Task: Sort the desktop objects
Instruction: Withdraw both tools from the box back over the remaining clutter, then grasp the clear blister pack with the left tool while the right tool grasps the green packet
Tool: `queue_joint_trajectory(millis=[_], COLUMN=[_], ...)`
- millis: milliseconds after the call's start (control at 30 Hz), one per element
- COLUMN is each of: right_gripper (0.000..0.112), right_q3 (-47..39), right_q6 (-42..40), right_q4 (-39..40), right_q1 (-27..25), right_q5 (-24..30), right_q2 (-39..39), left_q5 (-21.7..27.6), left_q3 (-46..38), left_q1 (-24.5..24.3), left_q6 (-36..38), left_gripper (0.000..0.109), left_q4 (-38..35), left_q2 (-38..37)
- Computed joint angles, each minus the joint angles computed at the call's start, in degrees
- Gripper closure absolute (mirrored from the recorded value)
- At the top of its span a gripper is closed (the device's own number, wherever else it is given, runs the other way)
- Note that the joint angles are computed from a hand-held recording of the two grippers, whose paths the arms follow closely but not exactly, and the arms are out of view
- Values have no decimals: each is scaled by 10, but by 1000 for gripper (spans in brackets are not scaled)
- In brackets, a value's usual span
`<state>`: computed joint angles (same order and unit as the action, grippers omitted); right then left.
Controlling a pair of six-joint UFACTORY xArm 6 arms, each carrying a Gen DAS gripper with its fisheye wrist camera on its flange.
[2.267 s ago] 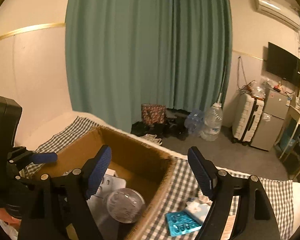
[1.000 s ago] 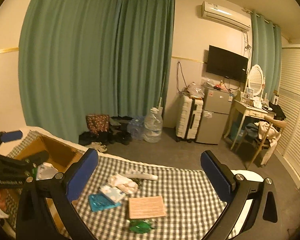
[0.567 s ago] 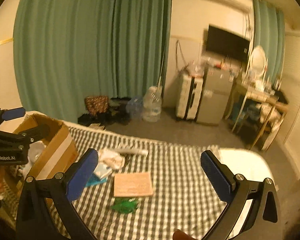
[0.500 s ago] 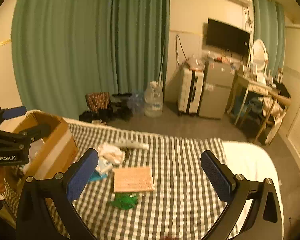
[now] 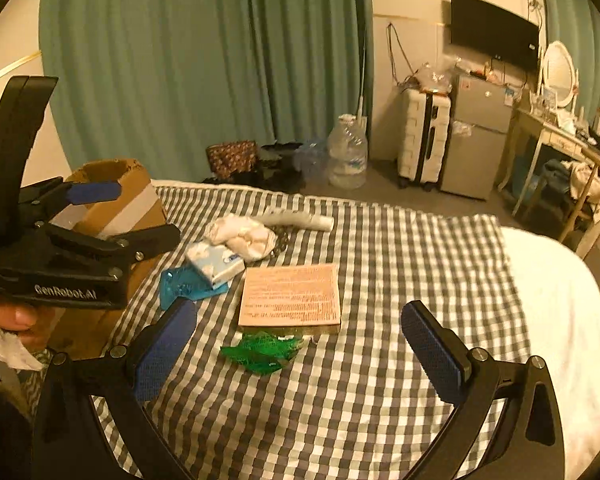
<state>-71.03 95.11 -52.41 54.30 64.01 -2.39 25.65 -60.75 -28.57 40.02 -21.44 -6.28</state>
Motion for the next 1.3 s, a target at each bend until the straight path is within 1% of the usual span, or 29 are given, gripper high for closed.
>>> queue_joint_trajectory(millis=[67, 167, 267, 333, 433, 567, 667, 767, 833, 867, 900, 933, 967, 1000, 1033, 1067, 1100, 1133, 1200, 1233, 1267, 1300], right_gripper=[9, 9, 9, 9, 9, 9, 10, 10, 10, 10, 12, 16, 19, 27, 40, 47, 54, 58, 61, 73, 82, 83], right_q3=[21, 38, 45, 47, 51, 58, 61, 65, 67, 66, 65, 63, 62, 62, 66, 68, 71, 73, 73, 74, 75, 74], right_q6=[13, 20, 14, 1, -11, -23, -33, -36, -35, -36, -39, -42, -43, -42, -38, -36, -32, -27, -21, -16, -12, -7], right_q4=[9, 22, 31, 38, 55, 73, 81, 90, 90, 90, 90, 90, 88, 85, 79, 75, 73, 67, 62, 59, 58, 56], right_q1=[-12, -30, -40, -47, -57, -69, -75, -83, -90, -93, -98, -102, -104, -106, -108, -110, -111, -110, -108, -107, -106, -104], right_q5=[-29, -68, -94, -117, -146, -185, -205, -220, -232, -239, -248, -254, -260, -265, -273, -281, -285, -285, -276, -272, -268, -254], right_q2=[-10, -12, -8, 0, 11, 22, 33, 43, 51, 55, 61, 65, 71, 73, 73, 73, 71, 68, 64, 61, 59, 56], left_q5=[11, 19, 33, 36, 7, -6, -16, -16, 13, 41, 61, 83, 91, 98, 107, 115, 120, 124, 120, 118, 114, 113], left_q3=[-6, -13, -24, -29, -14, -18, -20, -24, -44, -60, -72, -85, -89, -88, -89, -90, -89, -88, -83, -80, -74, -72], left_q1=[3, 6, 13, 18, 15, 14, 15, 15, 19, 24, 27, 32, 34, 34, 33, 33, 32, 30, 26, 23, 21, 19], left_q6=[-5, -30, -48, -78, -104, -125, -149, -141, -110, -90, -82, -74, -73, -73, -71, -68, -69, -72, -79, -85, -86, -86], left_gripper=[6, 6, 6, 6, 6, 6, 6, 6, 7, 11, 14, 15, 18, 23, 28, 40, 51, 53, 58, 61, 71, 76], left_q4=[8, 45, 71, 108, 180, 207, 252, 239, 188, 149, 127, 101, 93, 94, 90, 86, 85, 88, 103, 111, 115, 112], left_q2=[14, 41, 73, 96, 107, 125, 138, 145, 157, 165, 171, 177, 178, 175, 172, 169, 163, 159, 152, 148, 141, 135])
